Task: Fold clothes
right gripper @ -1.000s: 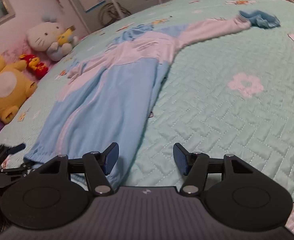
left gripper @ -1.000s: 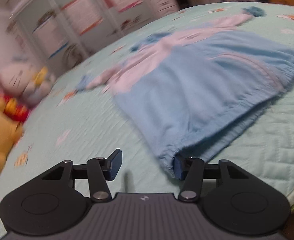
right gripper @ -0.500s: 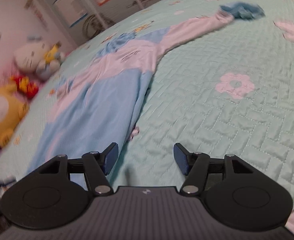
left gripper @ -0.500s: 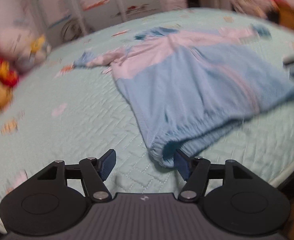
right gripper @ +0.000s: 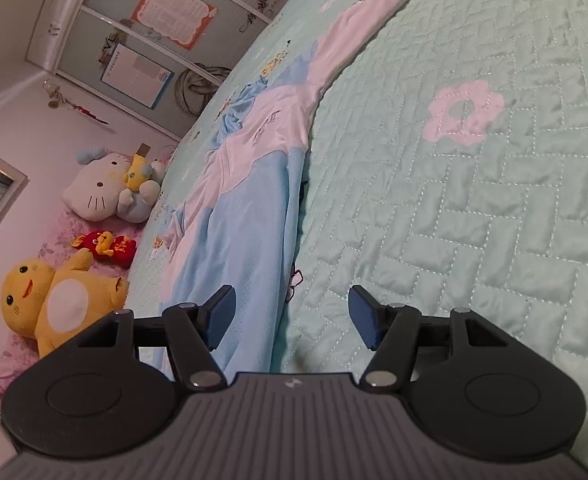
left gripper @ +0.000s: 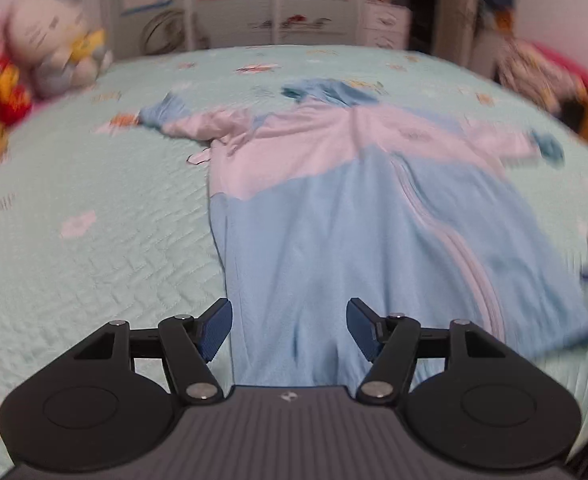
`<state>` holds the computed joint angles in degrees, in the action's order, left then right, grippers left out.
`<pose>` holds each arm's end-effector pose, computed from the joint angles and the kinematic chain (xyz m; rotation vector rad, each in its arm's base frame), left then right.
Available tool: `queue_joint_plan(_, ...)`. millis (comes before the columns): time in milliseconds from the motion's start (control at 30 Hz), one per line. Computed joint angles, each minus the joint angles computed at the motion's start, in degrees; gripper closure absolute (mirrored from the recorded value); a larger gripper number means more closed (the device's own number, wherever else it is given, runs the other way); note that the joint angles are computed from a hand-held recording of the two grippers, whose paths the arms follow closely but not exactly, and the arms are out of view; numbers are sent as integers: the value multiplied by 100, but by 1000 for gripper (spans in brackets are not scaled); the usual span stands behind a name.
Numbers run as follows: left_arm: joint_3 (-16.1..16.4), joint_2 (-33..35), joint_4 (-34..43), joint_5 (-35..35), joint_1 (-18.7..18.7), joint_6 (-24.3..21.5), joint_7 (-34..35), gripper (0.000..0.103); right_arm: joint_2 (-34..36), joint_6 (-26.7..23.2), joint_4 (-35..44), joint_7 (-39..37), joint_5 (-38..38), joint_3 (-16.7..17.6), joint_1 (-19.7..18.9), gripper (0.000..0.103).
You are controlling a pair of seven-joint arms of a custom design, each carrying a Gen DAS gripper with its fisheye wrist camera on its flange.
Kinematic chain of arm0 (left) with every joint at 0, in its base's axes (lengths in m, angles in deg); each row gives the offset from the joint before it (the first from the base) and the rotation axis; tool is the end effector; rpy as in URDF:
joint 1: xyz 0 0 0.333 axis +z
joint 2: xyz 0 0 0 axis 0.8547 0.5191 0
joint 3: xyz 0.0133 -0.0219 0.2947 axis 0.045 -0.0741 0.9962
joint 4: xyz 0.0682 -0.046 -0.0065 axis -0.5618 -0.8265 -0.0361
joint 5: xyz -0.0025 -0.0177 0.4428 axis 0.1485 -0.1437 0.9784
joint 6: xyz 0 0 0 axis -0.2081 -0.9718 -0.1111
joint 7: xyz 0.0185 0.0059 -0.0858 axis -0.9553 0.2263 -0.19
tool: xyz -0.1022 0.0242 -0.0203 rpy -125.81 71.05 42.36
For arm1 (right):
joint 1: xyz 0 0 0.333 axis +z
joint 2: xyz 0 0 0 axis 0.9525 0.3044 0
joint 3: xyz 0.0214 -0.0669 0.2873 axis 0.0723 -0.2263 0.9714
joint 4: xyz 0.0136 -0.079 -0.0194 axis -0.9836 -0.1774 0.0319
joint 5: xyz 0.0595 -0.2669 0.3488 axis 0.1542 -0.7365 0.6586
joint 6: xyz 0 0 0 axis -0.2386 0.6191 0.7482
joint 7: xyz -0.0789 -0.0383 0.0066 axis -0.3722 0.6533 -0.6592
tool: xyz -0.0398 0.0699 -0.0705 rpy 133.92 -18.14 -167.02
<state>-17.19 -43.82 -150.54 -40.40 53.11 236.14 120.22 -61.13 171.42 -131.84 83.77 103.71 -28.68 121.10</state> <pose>0.4371 0.0313 0.4650 -1.6964 1.7917 -0.8996 0.4010 0.0801 0.4100 -1.0671 1.7794 0.0950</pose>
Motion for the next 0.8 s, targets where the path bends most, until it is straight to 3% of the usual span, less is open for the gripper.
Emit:
queue_joint_plan(100, 529, 768, 640, -574, -359, 114, -71, 36, 19, 102, -2, -118, -65, -123, 90, 40)
queue_joint_plan(167, 619, 1419, 1163, -902, -367, 112, -178, 36, 43, 343, -7, -194, -163, -360, 304, 40)
queue_joint_plan(400, -141, 2985, 2437, -799, 352, 401, -379, 36, 250, 1441, 1, -205, -1045, -1358, 1181, 40)
queue_joint_plan(500, -403, 3452, 2904, -653, 598, 420, -458, 36, 650, 1823, -41, -273, -1431, -1206, 1136, 40)
queue_joint_plan(600, -695, 3782, 3179, 106, 891, 653, -847, 36, 968, 2053, -33, -175, -1663, -1053, 1048, 40)
queue_joint_plan(700, -879, 4003, 3302, 740, 1039, 1047, -875, 36, 1034, 2243, -20, 57, -2020, -1335, 1189, 40)
queue_joint_plan(800, -1165, 4331, 3557, 690, 1230, 1376, -242, 36, 1257, 2367, 8, 236, -2184, -1229, 1112, 40)
